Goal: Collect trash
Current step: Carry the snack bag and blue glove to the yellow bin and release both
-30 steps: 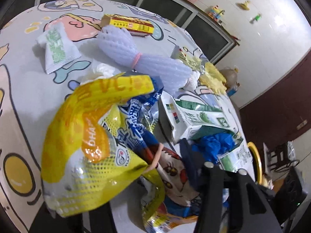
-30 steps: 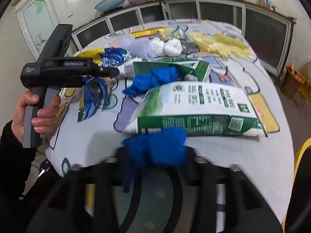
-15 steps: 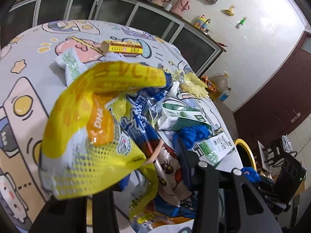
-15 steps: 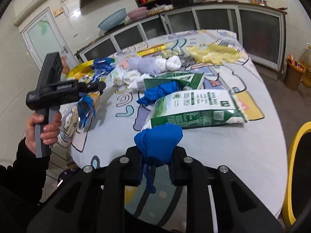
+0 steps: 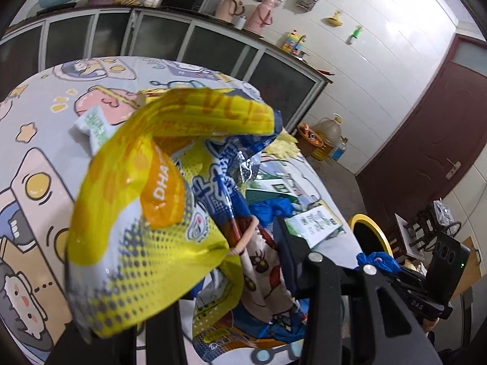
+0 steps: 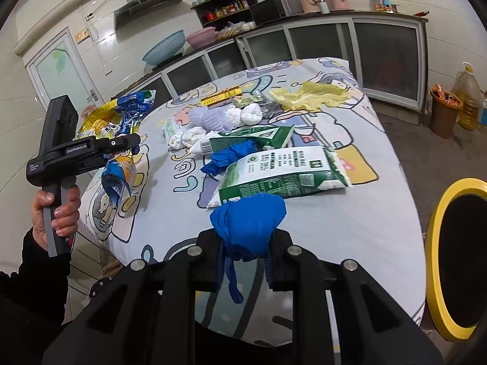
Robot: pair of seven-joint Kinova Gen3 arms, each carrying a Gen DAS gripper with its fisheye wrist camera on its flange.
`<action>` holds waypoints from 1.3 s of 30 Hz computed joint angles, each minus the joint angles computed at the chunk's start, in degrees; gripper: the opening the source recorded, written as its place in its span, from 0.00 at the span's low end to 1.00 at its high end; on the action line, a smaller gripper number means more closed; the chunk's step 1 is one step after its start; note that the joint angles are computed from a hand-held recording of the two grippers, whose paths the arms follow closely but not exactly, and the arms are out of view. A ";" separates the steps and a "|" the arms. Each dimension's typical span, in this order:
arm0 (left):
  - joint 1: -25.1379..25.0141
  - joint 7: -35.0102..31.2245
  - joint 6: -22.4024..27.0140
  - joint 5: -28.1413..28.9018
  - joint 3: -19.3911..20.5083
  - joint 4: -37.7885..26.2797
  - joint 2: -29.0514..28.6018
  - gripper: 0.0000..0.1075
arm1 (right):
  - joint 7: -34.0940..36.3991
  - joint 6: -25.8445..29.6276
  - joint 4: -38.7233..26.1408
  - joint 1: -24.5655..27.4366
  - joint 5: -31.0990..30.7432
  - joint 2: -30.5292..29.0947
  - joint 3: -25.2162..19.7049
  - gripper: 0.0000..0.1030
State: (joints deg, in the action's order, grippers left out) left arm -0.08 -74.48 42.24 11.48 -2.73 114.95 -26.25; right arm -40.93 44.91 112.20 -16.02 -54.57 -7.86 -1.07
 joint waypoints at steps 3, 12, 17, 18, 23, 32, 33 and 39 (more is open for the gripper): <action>0.68 0.01 -0.30 -0.07 1.36 -1.26 1.25 0.35 | 0.99 0.60 0.50 0.79 -1.08 -0.32 1.20 0.20; 3.94 -0.06 -1.50 -0.19 5.22 -6.43 8.08 0.35 | 4.20 1.94 2.77 5.16 -4.08 -1.26 5.30 0.20; 6.22 -1.46 -2.00 0.34 6.46 -10.09 12.87 0.35 | 4.62 1.22 4.54 8.85 -4.33 -2.27 7.59 0.20; 6.78 -1.84 -2.18 0.57 6.80 -11.05 14.06 0.35 | 4.47 0.82 4.85 9.54 -4.19 -2.57 8.02 0.20; 9.59 -4.61 -3.17 1.61 8.61 -15.94 19.85 0.35 | 3.52 -2.59 6.45 12.75 -3.01 -4.25 10.38 0.20; 14.06 -9.88 -3.33 4.46 12.49 -28.26 34.16 0.35 | -0.86 -7.52 6.78 15.07 0.69 -3.86 15.60 0.20; 14.41 -10.15 -3.14 4.62 12.81 -29.44 35.43 0.35 | -1.14 -7.43 6.56 15.30 0.79 -3.26 15.53 0.20; 17.90 -10.07 -0.66 3.25 14.20 -38.90 44.37 0.35 | -3.39 -7.28 5.21 18.34 1.74 0.83 13.87 0.20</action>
